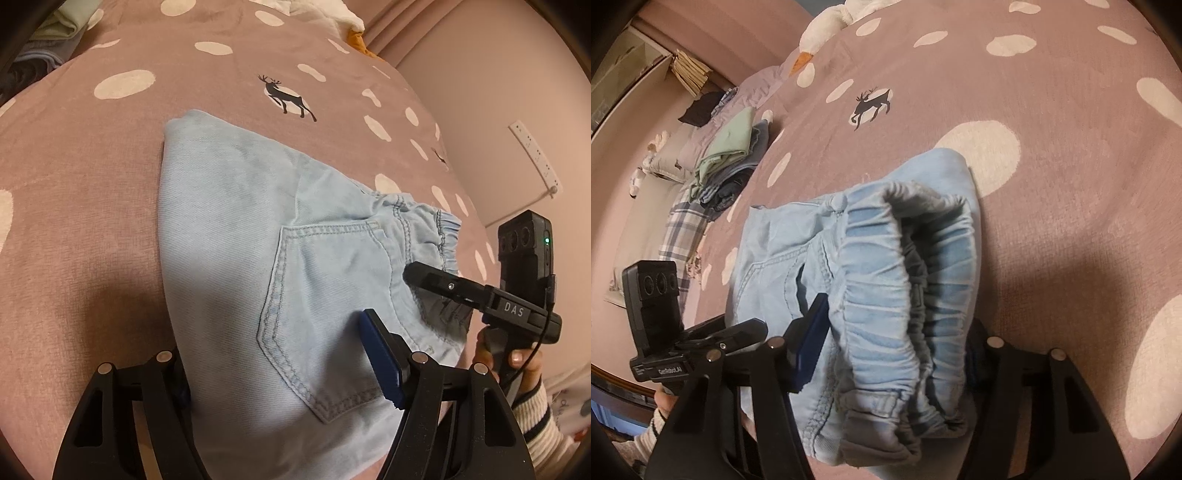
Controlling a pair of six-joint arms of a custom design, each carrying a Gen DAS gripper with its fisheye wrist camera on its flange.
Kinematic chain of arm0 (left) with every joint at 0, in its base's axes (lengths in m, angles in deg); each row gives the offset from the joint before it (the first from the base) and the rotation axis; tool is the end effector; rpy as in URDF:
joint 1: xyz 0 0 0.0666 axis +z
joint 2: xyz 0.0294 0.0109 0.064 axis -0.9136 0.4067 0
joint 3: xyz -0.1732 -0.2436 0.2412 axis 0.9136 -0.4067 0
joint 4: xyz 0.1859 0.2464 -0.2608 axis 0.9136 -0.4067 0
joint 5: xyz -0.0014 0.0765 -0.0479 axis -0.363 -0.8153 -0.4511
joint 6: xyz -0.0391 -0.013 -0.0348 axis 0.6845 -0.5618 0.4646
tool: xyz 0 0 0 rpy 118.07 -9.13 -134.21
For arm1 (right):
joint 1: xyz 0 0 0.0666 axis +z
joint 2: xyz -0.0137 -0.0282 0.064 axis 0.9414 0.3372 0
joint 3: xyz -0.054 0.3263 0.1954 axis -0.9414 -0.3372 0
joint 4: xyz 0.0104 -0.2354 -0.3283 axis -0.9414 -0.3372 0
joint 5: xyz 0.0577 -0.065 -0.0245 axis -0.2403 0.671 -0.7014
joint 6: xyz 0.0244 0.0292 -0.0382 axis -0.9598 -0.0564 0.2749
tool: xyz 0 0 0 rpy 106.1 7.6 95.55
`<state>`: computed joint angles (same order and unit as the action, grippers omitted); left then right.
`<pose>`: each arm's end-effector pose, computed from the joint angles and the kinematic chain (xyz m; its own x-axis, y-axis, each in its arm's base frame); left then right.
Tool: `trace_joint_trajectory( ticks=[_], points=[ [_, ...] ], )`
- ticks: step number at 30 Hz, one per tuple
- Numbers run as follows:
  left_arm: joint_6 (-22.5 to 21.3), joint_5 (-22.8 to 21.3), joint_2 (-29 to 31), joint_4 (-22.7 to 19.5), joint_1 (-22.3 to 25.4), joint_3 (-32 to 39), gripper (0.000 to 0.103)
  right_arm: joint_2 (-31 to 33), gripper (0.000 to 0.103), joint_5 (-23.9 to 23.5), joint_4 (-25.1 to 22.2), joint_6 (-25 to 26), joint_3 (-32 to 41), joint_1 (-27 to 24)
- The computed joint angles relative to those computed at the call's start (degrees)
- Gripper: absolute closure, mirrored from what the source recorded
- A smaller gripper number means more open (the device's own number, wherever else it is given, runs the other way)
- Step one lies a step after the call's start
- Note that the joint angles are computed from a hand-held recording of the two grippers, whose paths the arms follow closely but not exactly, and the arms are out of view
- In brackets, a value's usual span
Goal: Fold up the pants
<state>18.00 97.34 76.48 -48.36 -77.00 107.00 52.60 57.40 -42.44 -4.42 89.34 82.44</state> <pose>0.5798 -0.1359 0.2993 -0.7975 0.4650 -0.3844 0.6033 0.6147 -0.5081 0.4138 0.0949 0.2943 -0.7684 0.5265 -0.3639 0.2954 0.7962 0.5281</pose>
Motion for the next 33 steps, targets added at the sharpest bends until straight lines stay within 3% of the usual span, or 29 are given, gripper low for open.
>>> trace_joint_trajectory(
  ticks=[6, 12, 18, 33],
  points=[
    [0.57, -0.41, -0.28, 0.42, -0.22, -0.28, 0.03, 0.47, 0.044, 1.91, -2.13, 0.69, 1.17, 0.69],
    [2.6, -2.24, -1.66, 3.21, -0.87, -2.05, 0.032, 1.96, 0.048, 8.43, -7.52, 1.91, 4.57, 3.77],
    [4.04, -3.63, -2.52, 4.83, -1.28, -2.99, 0.032, 2.4, 0.052, 13.06, -9.67, 2.3, 6.06, 5.51],
    [7.55, -4.95, -5.68, 8.33, -0.98, -5.76, 0.054, 2.58, 0.059, 25.13, -14.86, 4.48, 9.98, 11.48]
  ],
)
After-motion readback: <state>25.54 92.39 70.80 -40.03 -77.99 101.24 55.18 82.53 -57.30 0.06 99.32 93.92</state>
